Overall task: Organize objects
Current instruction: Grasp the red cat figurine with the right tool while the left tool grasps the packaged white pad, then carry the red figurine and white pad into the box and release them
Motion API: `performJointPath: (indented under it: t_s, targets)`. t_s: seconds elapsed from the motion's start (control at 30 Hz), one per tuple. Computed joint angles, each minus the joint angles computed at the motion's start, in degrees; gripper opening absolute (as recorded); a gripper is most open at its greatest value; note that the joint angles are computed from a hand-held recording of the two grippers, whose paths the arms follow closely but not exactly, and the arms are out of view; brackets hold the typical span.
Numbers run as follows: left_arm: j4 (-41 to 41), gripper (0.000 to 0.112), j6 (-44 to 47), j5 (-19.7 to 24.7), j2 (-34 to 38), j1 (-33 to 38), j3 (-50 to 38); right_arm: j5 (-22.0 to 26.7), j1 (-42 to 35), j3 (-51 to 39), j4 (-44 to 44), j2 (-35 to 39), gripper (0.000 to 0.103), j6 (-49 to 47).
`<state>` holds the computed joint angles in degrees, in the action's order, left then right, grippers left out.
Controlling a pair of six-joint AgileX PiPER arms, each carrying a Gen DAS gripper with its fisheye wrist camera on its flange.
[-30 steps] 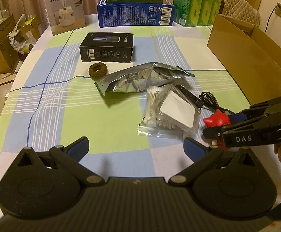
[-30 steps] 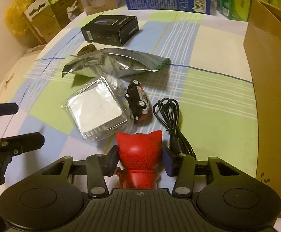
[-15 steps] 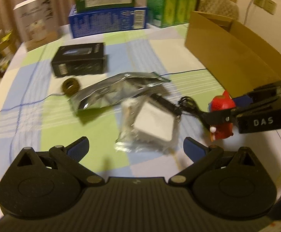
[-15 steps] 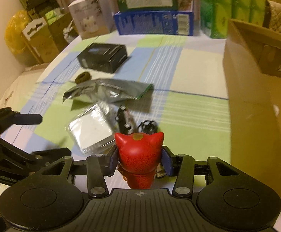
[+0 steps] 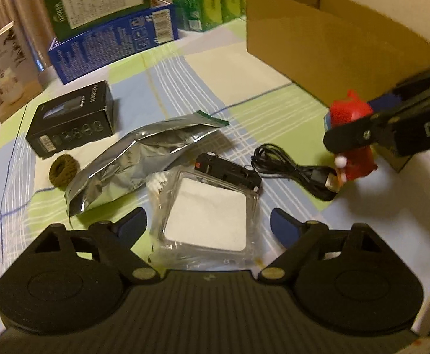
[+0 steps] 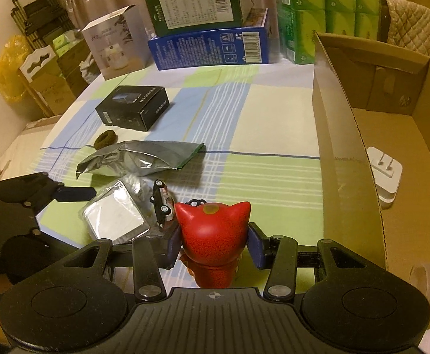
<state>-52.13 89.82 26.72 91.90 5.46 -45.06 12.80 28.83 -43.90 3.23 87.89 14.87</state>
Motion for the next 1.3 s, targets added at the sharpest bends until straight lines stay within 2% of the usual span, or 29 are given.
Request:
performJointPath:
  t_s: [0.13, 0.27, 0.33, 0.47, 0.6, 0.73, 1.0, 1.1, 1.3]
  targets:
    - [2.06, 0.084, 0.4, -3.98, 0.69, -3.01, 0.19, -0.34, -0.33, 0.1, 1.29, 0.18, 0.043, -1.48]
    - [5.28, 0.072, -1.5, -6.49, 1.24, -5.04, 0.14, -0.63, -0.53, 0.39, 2.45, -0.1, 0.043, -2.61]
    - [6.26, 0.067, -2.35, -6.24, 1.2, -5.16, -0.05, -0.68, -0.61, 0.44, 2.48, -0.23, 0.043, -2.6]
    - [10.4, 0.064, -9.14, -3.66, 0.52, -4.54, -1.22, -0.35, -0.63, 0.67, 2.19, -1.3, 0.043, -2.24]
    - [9.03, 0.063, -11.76, 1.15, -1.42, -1.7, -2.04, 0.39, -0.64, 0.68, 1.91, -2.84, 0.043, -1.83]
    - [11.18, 0.063, -15.77, 3.9, -4.7, -0.49, -2.19, 1.91, -0.1, 0.27, 0.19, -4.99, 0.043, 0.04]
    - [19.0, 0.063, -32.65, 12.13, -11.99, -0.23, -5.68, 6.87, -0.23, -1.39, -1.35, -12.56, 0.043, 1.45]
    - [21.08, 0.063, -37.93, 14.57, -14.59, -2.04, -7.56, 9.64, -1.53, -2.54, -1.13, -15.81, 0.043, 0.33]
    - [23.06, 0.063, -46.06, 17.5, -17.88, -9.12, -11.55, 16.19, -9.49, -5.1, 4.15, -21.84, 0.043, -9.34]
